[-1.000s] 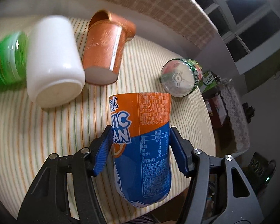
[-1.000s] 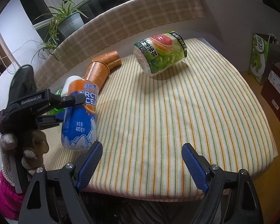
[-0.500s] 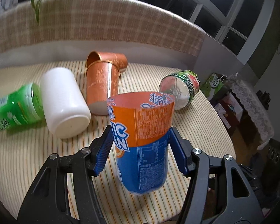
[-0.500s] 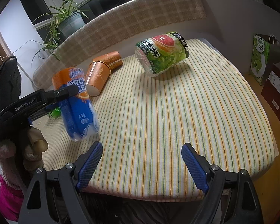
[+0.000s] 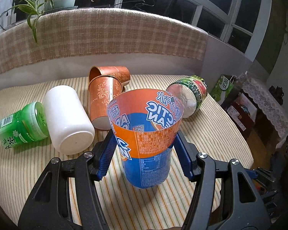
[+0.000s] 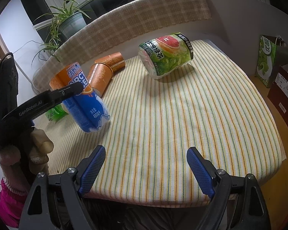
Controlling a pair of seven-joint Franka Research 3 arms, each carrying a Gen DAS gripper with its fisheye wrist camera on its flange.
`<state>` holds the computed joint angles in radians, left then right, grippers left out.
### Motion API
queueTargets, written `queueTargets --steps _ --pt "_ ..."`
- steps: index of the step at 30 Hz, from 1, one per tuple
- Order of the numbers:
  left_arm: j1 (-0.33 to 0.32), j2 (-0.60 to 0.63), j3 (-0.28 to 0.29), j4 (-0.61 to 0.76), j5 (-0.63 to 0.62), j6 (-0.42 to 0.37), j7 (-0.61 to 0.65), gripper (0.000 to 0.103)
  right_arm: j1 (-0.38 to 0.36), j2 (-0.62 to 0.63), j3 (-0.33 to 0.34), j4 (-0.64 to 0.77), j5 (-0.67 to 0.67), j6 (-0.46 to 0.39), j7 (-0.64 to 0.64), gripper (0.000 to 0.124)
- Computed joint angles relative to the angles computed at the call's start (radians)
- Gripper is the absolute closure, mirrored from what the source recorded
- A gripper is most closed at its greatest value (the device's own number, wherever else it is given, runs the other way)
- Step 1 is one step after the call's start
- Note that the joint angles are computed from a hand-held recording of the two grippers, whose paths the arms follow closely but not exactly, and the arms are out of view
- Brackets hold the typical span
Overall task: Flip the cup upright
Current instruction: 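Lower the upright bottle onto the table with the left tool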
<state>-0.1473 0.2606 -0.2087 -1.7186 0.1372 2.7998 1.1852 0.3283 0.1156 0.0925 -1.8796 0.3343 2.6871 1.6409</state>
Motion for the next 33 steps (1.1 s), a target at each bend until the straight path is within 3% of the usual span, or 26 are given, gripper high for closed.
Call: queueTargets --steps 5,12,16,19,33 --pt "-0.001 -0.001 -0.005 0.001 0.003 -0.004 0.022 0.041 0.002 0.0 0.001 0.001 -0.001 0.0 -0.005 0.035" --pt "0.033 0.007 -0.049 0.003 -0.118 -0.022 0.106 0.038 0.004 -0.002 0.0 -0.003 -0.005 0.003 0.003 0.035" --pt "0.032 0.005 -0.051 -0.001 -0.152 -0.031 0.13 0.036 0.003 -0.005 0.0 -0.007 -0.004 0.003 0.004 0.035" --pt "0.041 0.003 -0.06 -0.006 -0.196 -0.039 0.155 0.026 0.003 -0.005 0.0 -0.008 -0.003 0.002 0.001 0.035" --pt "0.046 -0.064 -0.061 -0.106 -0.301 -0.051 0.243 0.023 0.012 -0.015 0.001 -0.017 -0.026 0.026 0.015 0.035"
